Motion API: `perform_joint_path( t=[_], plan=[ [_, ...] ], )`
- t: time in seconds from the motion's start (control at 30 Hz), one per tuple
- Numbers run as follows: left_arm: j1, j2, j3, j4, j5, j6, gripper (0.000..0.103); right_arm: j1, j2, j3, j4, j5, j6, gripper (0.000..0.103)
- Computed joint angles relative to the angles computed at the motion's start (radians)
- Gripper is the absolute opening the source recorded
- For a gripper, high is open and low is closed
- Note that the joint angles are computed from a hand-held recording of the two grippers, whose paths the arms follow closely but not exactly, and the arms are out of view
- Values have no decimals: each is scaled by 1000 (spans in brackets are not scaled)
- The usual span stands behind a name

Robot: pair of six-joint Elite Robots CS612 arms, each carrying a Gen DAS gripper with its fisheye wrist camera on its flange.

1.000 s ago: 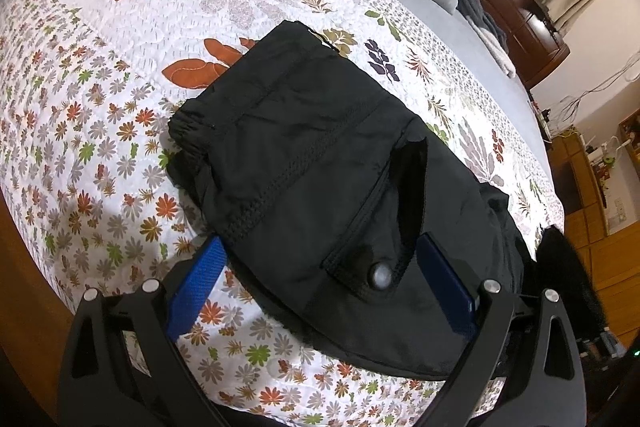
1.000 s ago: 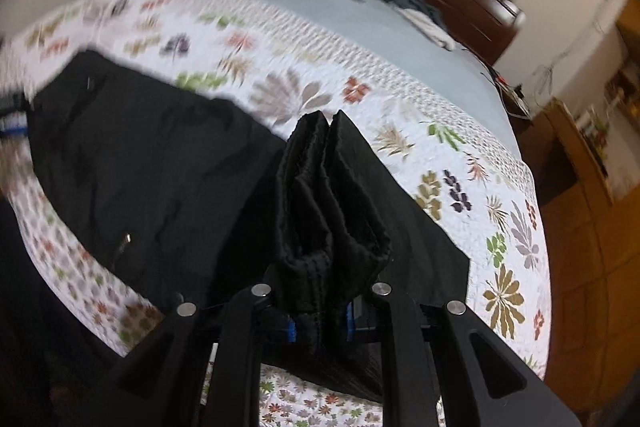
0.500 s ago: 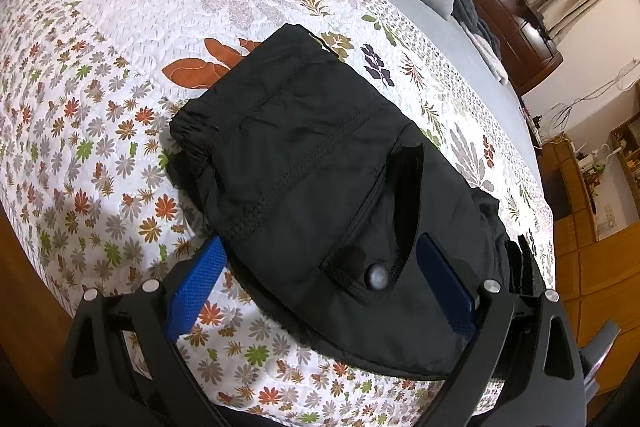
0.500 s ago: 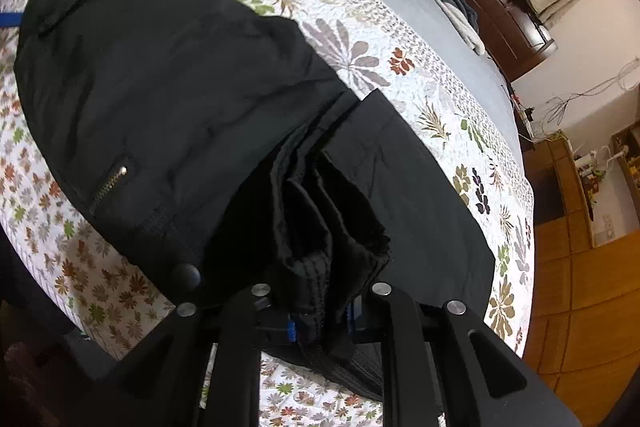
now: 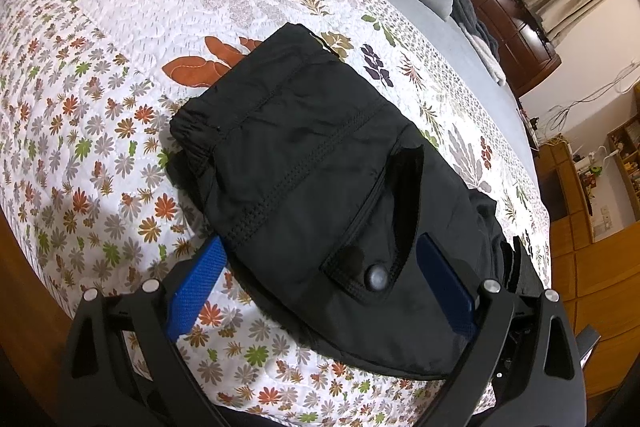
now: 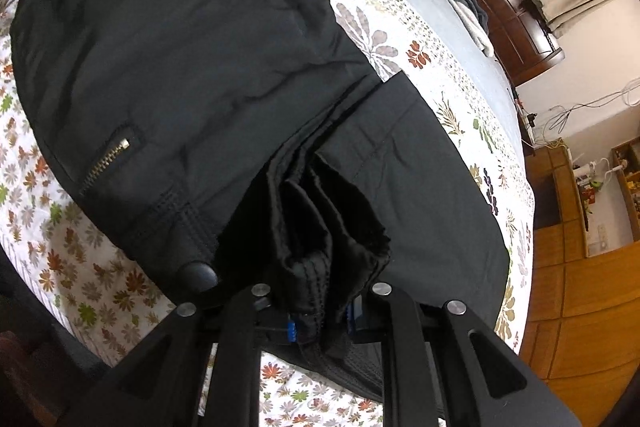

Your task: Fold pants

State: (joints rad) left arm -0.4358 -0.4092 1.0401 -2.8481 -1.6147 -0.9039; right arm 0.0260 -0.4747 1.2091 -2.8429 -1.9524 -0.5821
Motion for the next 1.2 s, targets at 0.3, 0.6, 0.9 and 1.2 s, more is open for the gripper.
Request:
perform_joint_path(
  t=[0.3,0.6,0.9,1.2],
  plan=[
    [1,2,3,-24,-2,-4,95,-1,-10,32,-76,18,-20,16],
    [4,4,7,-46,-11,-16,95,22,34,8,-121,-63,-116,26],
    [6,-8,43,-99,0,-61,95,-10,-118,129,-109,216,-156,89],
    [21,-25,163,-368,18,-394,95,-65,-111,-241,712,747,-211,98]
  ],
)
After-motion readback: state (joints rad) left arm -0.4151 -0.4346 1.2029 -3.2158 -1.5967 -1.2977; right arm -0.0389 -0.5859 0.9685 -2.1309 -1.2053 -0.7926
